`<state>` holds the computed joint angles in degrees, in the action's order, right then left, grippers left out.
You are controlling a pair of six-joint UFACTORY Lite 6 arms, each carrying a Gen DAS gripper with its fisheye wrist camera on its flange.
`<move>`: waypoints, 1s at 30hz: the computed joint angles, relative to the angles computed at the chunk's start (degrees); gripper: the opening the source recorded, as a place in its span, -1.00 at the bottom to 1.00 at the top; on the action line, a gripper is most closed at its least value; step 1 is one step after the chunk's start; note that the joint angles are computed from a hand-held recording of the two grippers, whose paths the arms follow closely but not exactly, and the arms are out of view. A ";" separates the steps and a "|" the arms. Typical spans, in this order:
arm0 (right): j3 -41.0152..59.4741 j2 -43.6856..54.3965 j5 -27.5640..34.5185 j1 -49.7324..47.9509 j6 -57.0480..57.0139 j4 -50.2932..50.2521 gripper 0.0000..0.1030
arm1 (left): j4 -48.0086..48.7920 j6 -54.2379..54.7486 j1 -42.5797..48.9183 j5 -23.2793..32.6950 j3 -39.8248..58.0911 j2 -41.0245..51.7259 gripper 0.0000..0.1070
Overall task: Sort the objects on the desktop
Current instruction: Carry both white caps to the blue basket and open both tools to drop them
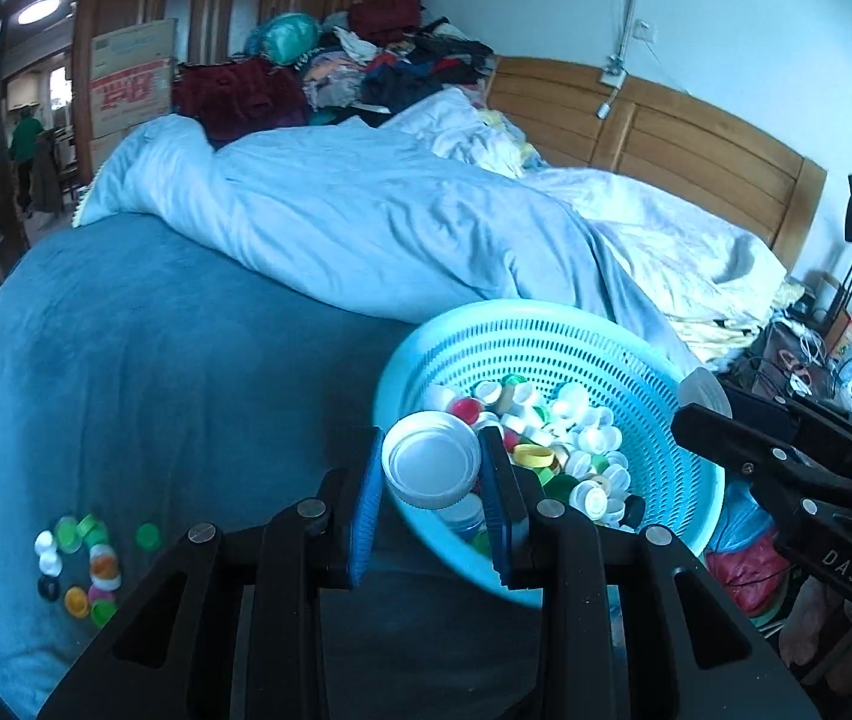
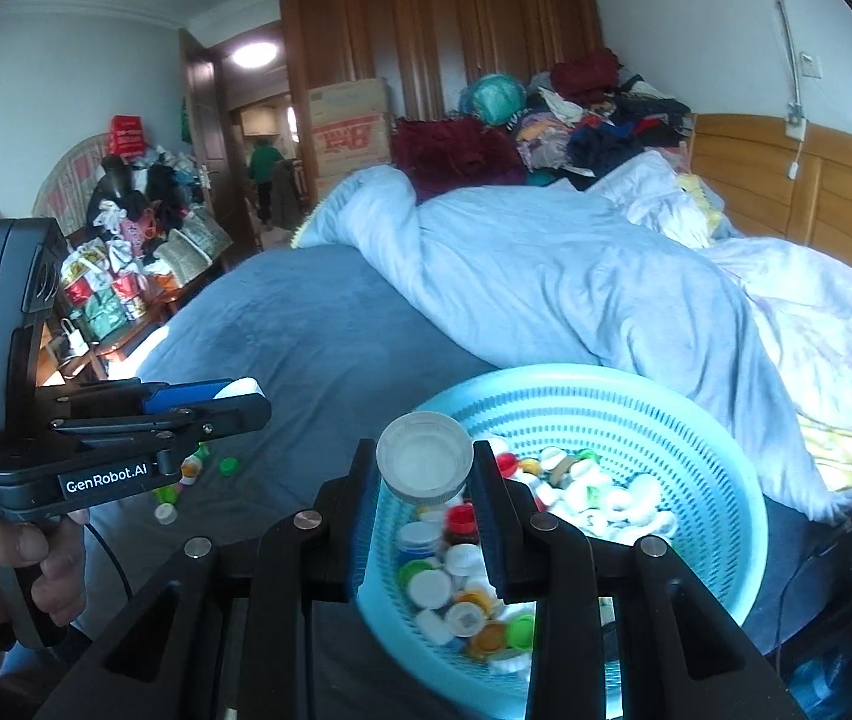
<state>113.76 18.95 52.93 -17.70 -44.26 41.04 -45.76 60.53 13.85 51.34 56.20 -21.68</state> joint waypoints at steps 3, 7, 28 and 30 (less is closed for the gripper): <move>5.53 4.37 2.26 -1.05 2.42 -2.10 -0.36 | 3.13 -3.88 -5.56 -3.31 0.34 1.35 -0.51; 10.39 9.24 4.46 -2.33 5.28 -4.25 -0.36 | 9.94 -11.06 -13.12 -7.94 1.26 4.94 -0.51; 10.54 15.24 4.88 -3.75 6.40 -6.53 -0.36 | 26.21 -25.88 -27.08 -17.32 -0.09 15.76 -0.51; 10.20 15.21 4.69 -3.60 6.46 -6.58 -0.36 | 26.06 -25.62 -27.03 -17.19 0.16 16.04 -0.51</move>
<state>123.96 34.17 57.61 -21.31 -37.80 34.46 -19.70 34.90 -13.18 34.16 56.36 -5.64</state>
